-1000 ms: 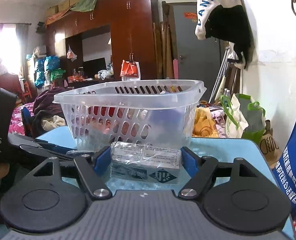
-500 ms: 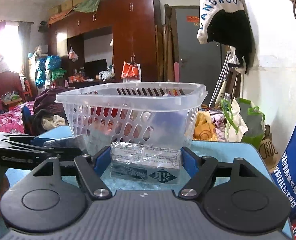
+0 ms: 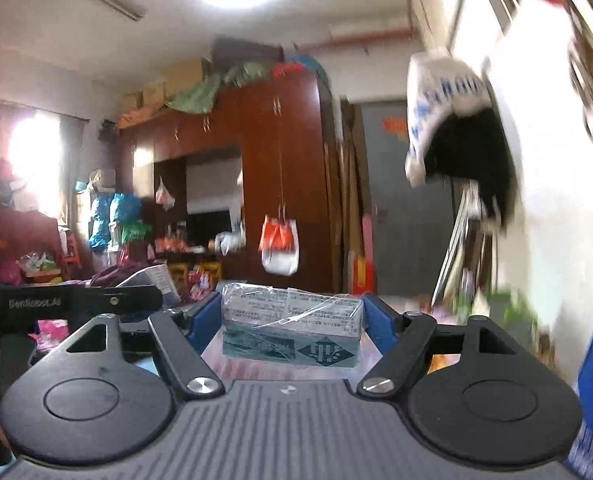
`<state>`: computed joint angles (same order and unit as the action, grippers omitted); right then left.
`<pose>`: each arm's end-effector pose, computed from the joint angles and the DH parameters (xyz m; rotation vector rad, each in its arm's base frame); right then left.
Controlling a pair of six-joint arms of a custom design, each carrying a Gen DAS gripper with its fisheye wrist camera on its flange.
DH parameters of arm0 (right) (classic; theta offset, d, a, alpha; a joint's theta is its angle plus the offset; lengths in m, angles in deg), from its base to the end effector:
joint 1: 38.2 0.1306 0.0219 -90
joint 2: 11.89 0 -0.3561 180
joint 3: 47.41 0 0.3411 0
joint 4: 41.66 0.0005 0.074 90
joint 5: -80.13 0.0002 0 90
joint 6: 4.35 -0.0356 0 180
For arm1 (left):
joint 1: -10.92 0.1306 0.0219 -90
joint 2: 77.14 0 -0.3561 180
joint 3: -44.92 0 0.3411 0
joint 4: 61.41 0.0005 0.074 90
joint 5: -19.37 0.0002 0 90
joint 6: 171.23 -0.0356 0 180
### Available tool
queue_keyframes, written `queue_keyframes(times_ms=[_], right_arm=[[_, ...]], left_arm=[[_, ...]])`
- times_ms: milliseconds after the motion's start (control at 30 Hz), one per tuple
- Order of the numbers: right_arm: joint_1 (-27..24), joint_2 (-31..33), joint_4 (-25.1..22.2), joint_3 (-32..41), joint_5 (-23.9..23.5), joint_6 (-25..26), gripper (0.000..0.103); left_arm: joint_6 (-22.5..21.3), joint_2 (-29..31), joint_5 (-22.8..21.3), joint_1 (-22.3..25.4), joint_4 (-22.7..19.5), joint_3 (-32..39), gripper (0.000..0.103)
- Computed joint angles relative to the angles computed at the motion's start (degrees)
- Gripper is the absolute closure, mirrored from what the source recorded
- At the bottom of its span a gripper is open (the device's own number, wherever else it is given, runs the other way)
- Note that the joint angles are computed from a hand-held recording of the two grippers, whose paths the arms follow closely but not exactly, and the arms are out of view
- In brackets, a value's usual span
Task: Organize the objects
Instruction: 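Drop the white box from right tool into the basket while left tool drops the blue item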
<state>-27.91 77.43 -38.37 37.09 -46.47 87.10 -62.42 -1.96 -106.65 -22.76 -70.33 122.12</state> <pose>0.4490 0.1026 0.4551 -0.6549 1.4906 0.6273 0.3223 -0.1902 0.4743 -0.2509 1.6517 -0.1611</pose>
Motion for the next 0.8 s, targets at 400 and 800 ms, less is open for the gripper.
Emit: queue_keyframes(times_ms=[400, 800], right_arm=[[3.0, 17.5, -14.8, 22.2, -0.1, 8.5, 0.003], [1.4, 7.1, -18.4, 11.5, 3.8, 11.1, 0.000]], left_arm=[[5.5, 18.2, 1.6, 10.8, -21.5, 25.6, 0.005], [-0.2, 10.6, -1.8, 7.6, -10.5, 11.5, 0.000]])
